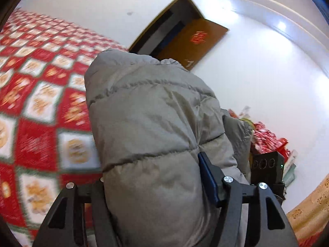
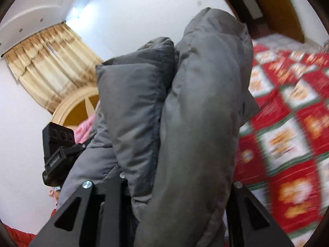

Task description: Fold large clothes

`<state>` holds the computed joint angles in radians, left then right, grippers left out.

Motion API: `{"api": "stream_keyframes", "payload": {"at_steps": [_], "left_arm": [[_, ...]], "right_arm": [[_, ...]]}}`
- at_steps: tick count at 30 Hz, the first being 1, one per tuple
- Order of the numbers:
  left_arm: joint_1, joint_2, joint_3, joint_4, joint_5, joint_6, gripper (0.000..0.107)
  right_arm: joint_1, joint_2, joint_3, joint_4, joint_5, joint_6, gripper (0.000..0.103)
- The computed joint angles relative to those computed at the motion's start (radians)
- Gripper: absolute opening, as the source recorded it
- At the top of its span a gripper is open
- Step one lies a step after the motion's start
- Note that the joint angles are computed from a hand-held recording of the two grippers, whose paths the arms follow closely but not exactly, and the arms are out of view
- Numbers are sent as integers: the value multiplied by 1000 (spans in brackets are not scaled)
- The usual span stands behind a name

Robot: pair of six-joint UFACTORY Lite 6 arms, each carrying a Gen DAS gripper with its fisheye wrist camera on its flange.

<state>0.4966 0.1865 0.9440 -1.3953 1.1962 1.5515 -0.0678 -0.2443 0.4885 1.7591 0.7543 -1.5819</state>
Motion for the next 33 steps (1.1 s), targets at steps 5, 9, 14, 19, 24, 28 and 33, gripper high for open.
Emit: {"api": "stream_keyframes", "payload": {"at_steps": [5, 9, 14, 19, 24, 28, 33], "left_arm": [[-303, 15, 66, -128, -129, -65, 62], [-561, 134, 177, -214, -307, -87, 62], [-796, 395, 461, -103, -596, -265, 62], [-879, 521, 605, 102, -758, -466, 62], [-933, 581, 670, 248, -864, -582, 67], [-951, 587, 618, 60, -960, -388, 81], [-957, 488, 500, -14, -992, -316, 87]], "right_arm": [[-447, -103, 54, -325, 204, 129, 30], [-697, 66, 134, -378, 280, 32, 30], [-757, 410, 288, -318, 172, -121, 30], [-753, 696, 454, -273, 130, -162, 29], [-735, 769, 497, -283, 138, -103, 33], [-761, 806, 536, -323, 178, -38, 41], [-820, 609, 424, -369, 102, -63, 63]]}}
